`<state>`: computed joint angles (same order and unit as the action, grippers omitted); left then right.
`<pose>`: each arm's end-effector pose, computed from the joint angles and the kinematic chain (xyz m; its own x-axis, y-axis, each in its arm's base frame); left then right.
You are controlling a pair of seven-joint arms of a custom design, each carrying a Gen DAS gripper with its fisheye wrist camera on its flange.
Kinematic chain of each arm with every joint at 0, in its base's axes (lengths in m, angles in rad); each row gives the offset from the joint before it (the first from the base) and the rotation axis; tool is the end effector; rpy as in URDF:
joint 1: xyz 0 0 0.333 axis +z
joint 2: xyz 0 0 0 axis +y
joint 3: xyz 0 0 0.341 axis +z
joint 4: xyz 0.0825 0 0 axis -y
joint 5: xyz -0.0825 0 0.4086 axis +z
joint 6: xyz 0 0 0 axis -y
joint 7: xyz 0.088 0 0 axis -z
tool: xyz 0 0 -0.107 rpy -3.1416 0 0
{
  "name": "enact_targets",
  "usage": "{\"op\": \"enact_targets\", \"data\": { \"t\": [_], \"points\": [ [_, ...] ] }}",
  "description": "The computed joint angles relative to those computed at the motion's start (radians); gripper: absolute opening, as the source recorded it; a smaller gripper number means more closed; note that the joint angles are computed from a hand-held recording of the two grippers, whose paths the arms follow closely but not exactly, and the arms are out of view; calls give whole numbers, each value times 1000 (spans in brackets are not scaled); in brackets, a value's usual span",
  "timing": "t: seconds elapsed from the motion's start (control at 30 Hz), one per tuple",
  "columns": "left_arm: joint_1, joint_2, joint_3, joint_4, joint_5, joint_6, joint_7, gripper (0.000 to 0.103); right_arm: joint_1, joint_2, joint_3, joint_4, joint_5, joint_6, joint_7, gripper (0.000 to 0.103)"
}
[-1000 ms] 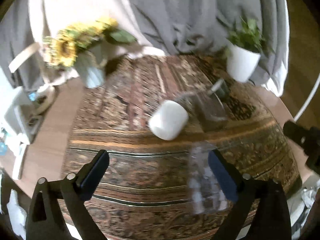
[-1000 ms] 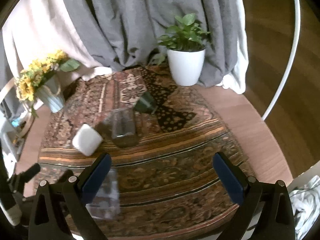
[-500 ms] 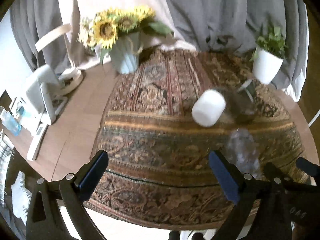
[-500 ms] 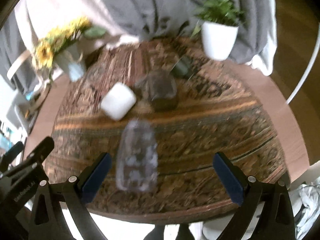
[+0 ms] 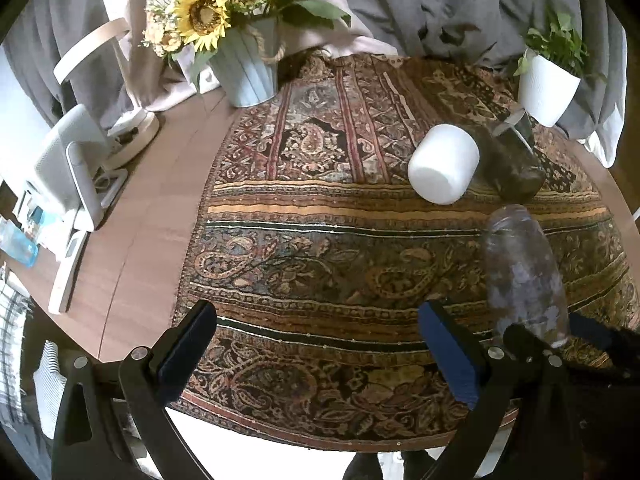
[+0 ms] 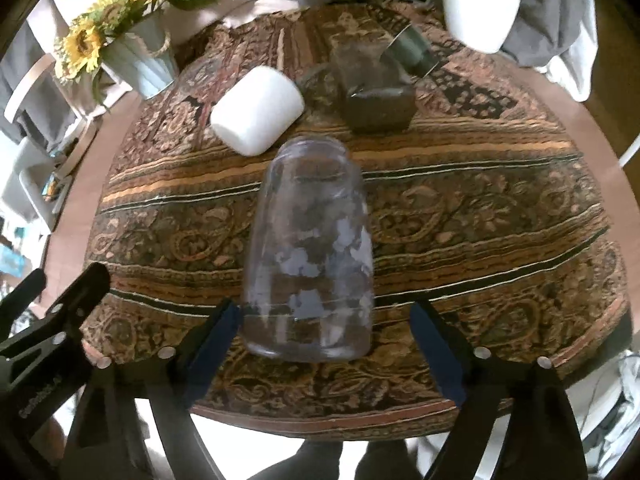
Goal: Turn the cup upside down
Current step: 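Lower the jar bottom-up onto the rug with the right tool and open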
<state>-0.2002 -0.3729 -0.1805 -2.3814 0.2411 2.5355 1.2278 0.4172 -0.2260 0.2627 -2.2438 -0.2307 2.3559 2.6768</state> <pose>0.4500 -0.1906 0.5303 -0.1726 -0.9792 -0.1069 -0.8236 0.2030 -0.5296 0.4084 0.3349 0.5061 -0.2516 -0.9563 -0.1489 -0.8837 0.2898 -0.3675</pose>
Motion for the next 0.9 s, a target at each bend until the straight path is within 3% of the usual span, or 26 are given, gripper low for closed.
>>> {"op": "enact_targets", "data": {
  "t": [0.03,0.07,0.47,0.9],
  "points": [
    [-1,2,2,2,-2,4,4,103,5,0,-6,-3,19,13,-17,72],
    [1,3,1,4,1,8,4,103,7,1,-8,-3,29,19,-24,70],
    [-4,23,27,38,-53,68,55,103,-23,-15,26,88,-108,-95,47,70],
    [44,50,-3,81,26,98,-13,103,-20,115,-32,253,-265,-125,36,70]
  ]
}}
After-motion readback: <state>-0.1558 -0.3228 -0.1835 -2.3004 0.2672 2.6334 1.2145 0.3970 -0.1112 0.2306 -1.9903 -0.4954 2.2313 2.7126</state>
